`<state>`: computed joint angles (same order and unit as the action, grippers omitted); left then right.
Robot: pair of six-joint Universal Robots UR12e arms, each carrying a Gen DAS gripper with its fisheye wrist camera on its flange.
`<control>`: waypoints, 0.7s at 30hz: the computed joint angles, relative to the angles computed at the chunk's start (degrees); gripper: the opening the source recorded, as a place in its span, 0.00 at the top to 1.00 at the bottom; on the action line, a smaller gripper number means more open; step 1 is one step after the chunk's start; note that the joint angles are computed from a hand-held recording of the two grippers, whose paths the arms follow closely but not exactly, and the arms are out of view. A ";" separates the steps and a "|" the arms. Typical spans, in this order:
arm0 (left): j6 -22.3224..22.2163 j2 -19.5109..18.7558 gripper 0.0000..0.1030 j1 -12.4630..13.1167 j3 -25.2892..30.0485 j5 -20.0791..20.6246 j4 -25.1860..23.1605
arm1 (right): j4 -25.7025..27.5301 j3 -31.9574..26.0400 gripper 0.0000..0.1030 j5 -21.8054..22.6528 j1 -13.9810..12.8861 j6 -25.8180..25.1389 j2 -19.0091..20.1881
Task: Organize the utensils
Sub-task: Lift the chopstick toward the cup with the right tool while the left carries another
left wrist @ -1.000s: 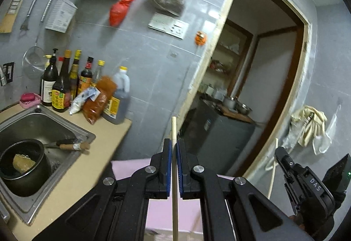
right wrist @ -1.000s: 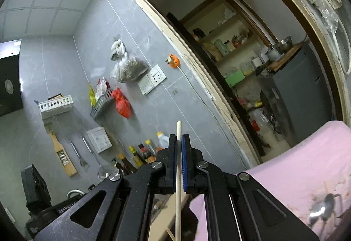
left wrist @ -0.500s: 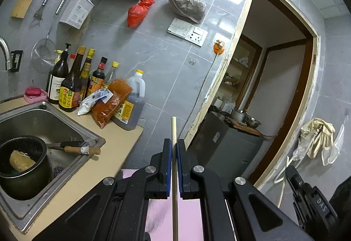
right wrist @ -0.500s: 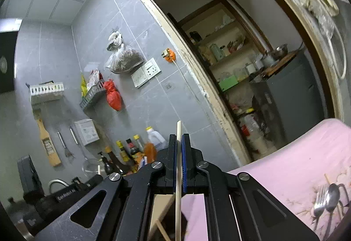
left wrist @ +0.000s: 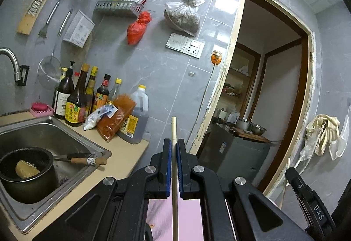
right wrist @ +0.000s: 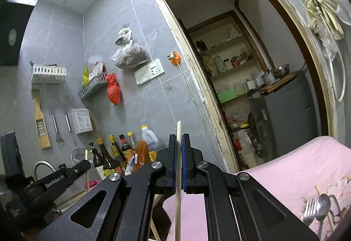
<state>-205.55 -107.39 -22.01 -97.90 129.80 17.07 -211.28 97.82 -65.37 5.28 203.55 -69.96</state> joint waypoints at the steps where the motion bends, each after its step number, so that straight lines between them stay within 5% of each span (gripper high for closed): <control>1: 0.62 -0.29 0.95 -0.30 0.05 0.91 0.93 | -0.34 0.13 0.96 -0.25 0.06 -0.47 0.00; 11: 8.10 -3.02 0.95 -2.50 0.90 4.96 8.73 | -3.12 2.08 0.96 -1.66 0.41 -6.48 -0.42; 21: 12.46 -3.50 0.95 -3.77 0.42 5.39 9.25 | -2.21 3.41 0.96 -1.39 0.23 -7.80 -1.50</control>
